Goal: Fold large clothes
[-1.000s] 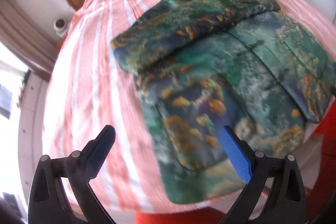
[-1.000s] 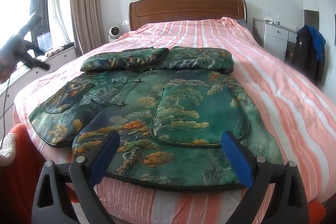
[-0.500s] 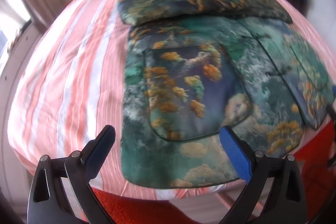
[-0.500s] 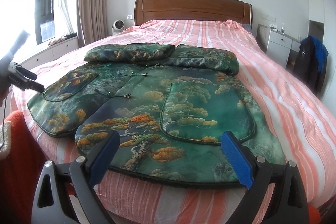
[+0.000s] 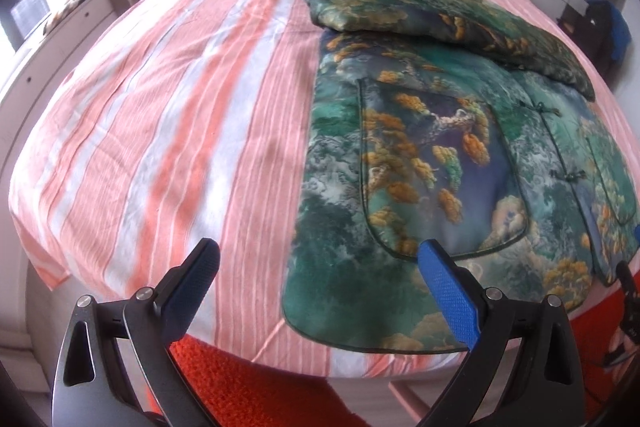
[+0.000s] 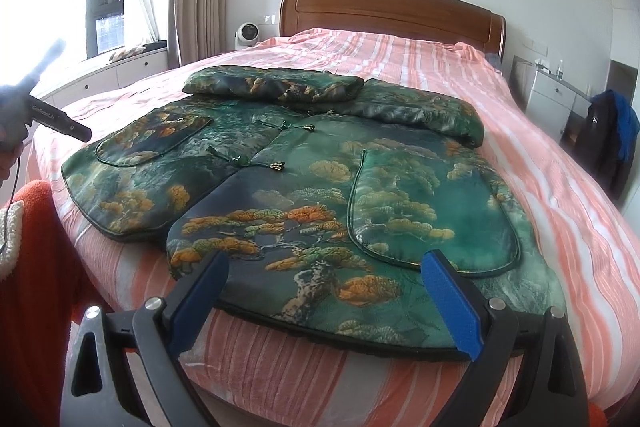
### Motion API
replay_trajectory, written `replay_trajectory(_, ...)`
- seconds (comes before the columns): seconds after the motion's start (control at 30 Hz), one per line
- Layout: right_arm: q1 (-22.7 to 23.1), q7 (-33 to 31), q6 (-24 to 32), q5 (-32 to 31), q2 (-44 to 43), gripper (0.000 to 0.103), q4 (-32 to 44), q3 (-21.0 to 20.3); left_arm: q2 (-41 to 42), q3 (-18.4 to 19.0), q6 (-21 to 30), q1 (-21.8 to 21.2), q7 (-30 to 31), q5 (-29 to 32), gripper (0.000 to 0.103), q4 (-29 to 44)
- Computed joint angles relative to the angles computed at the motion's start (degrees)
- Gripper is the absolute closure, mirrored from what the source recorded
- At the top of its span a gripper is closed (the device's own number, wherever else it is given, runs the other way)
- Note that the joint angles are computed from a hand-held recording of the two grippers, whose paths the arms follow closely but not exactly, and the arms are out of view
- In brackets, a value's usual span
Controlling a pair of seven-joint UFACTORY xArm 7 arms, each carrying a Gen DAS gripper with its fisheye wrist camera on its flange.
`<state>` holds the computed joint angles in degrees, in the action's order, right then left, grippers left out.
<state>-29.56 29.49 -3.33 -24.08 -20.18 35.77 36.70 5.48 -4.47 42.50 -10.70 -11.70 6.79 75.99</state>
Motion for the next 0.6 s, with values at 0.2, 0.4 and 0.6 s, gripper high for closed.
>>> replay_trajectory(0.2,-0.1,0.1,-0.2,0.6,-0.5,0.007,-0.3,-0.4,0.2,0.2,0.1,0.2,-1.1,-0.4,0.003,0.6)
replay_trajectory(0.4,0.0,-0.4,-0.4,1.2,-0.8,0.007,-0.5,-0.5,0.2,0.1,0.2,0.1,-1.4,0.0,0.003,0.6)
replay_trajectory(0.6,-0.1,-1.0,-0.6,1.7,-1.0,0.007,-0.6,-0.2,-0.1,0.1,0.0,0.1,-1.8,0.0,0.003,0.2)
